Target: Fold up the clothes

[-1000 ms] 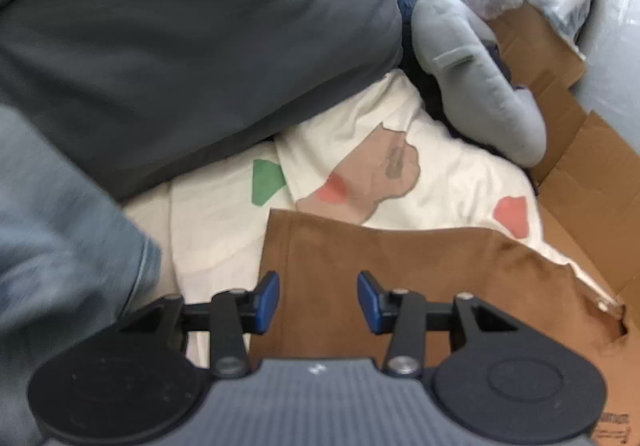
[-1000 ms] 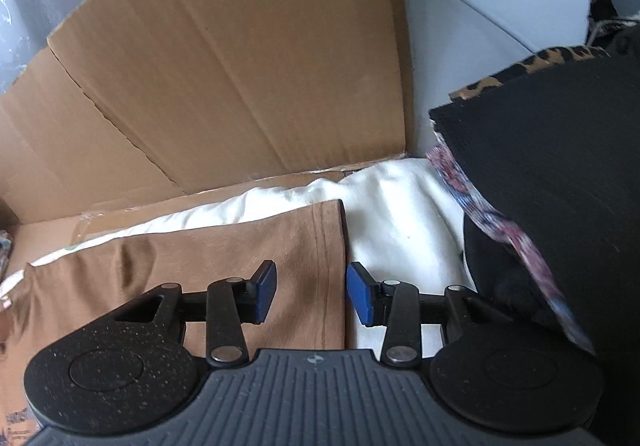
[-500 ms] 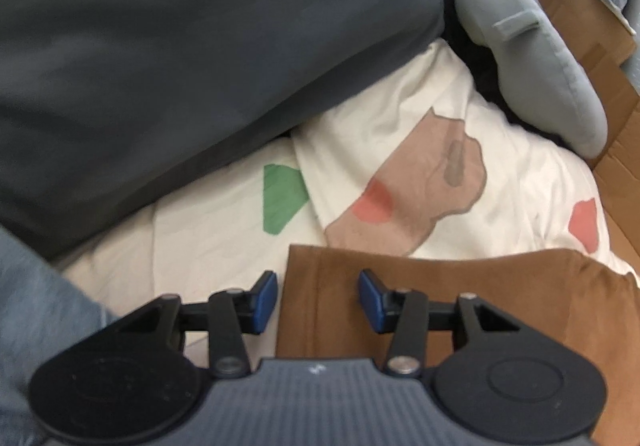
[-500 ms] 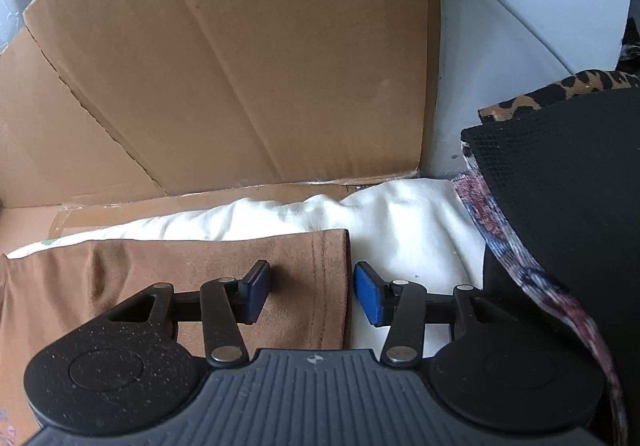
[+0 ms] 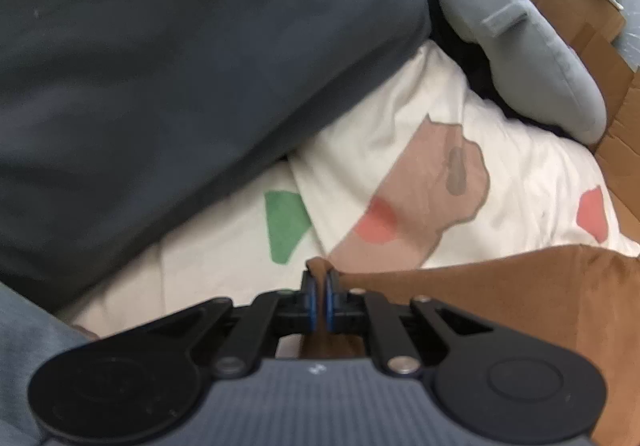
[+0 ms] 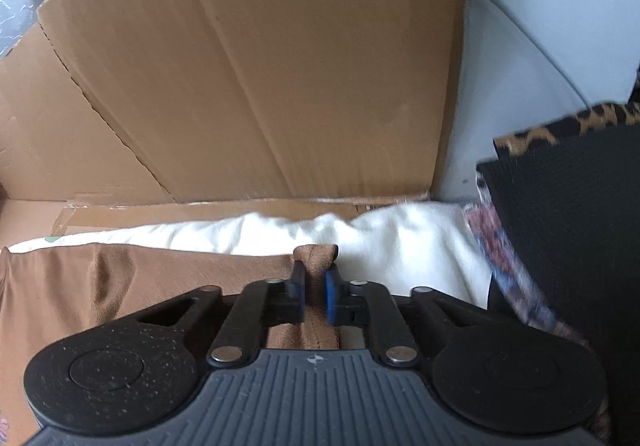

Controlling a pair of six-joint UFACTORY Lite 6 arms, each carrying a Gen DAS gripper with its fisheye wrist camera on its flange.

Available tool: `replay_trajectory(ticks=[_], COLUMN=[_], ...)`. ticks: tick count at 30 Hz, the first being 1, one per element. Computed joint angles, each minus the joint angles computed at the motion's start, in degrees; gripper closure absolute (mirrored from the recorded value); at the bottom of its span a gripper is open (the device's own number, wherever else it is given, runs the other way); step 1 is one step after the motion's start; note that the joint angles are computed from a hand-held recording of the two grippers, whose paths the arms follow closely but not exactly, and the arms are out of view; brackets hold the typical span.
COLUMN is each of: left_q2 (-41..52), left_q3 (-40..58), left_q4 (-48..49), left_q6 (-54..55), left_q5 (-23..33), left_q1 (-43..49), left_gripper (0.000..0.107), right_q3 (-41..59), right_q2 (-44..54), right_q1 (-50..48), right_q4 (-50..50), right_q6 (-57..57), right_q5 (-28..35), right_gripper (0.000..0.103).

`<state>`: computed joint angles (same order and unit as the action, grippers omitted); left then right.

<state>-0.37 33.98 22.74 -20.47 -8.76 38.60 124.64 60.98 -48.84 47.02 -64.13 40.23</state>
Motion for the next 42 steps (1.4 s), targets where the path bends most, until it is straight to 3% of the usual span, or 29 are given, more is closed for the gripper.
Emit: replay_trajectory(ticks=[6,10,12,14,16,18,19,20,24,28,30,35,42], left_q2=[-0.54,2.99,4.95,4.10,1.93,0.38,-0.24,-0.99,-5.54,-8.94,-10.33,-10.37,-5.51], left_q3=[0.62,2.48,3.78,3.24,2.19,2.03,2.18,2.22,1.24,-0.29,-1.27,-1.84,2.39], left_q4=[-12.59,-21.60,-26.83,-33.51,-32.47,-34.46,-38.31,-39.88,-38.58,-57.18,-60.28,-59.22,-70.82], left_q6=[13.44,22.70,26.93,32.54,30.85,33.31,37.46,39.20,36.58,52.80,54.15,50.16,58.53], left_q5=[-0.24,-0.21,1.04,0.22,-0.17,0.54,0.91,1.27,3.25,3.73,3.72,2.18,0.26], left_q1=[-0.44,-1.47,-1.62,-1.76,-1.39,-1.46,-1.89,-2.23,-4.54,-10.93,-14.10,-21.53,-31.91], left_gripper=[0.102,0.101,0.093,0.084,0.081,0.067,0.067,0.067,0.067,0.065,0.064,0.058,0.058], right_q3=[1.66,14.41,19.31,15.88,11.84,5.85,3.99,1.91,-11.26,-24.38,-29.24,-37.98,-42.84], right_q2=[0.02,8.30,11.85,9.60,6.56,2.27,0.98,-0.57,-9.40,-17.06,-19.40,-23.28,-24.93], right_q1=[0.81,1.62,2.01,1.96,1.49,0.59,0.21,-0.20,-1.85,-3.48,-4.44,-6.37,-7.63], right_q4=[-0.59,-7.76,-9.56,-8.41,-5.96,-0.33,1.66,3.24,9.21,11.70,12.17,11.86,10.87], right_q6=[0.00,7.06,7.67,5.54,3.12,-2.63,-4.85,-6.49,-13.99,-21.45,-24.79,-29.05,-31.88], right_q5=[-3.35,1.12,0.93,-1.39,-2.83,-3.60,-3.34,-2.63,-1.16,-0.08,0.31,-1.16,-6.68], right_gripper=[0.100,0.099,0.094,0.086,0.084,0.078,0.070,0.069,0.069,0.069,0.069,0.069,0.073])
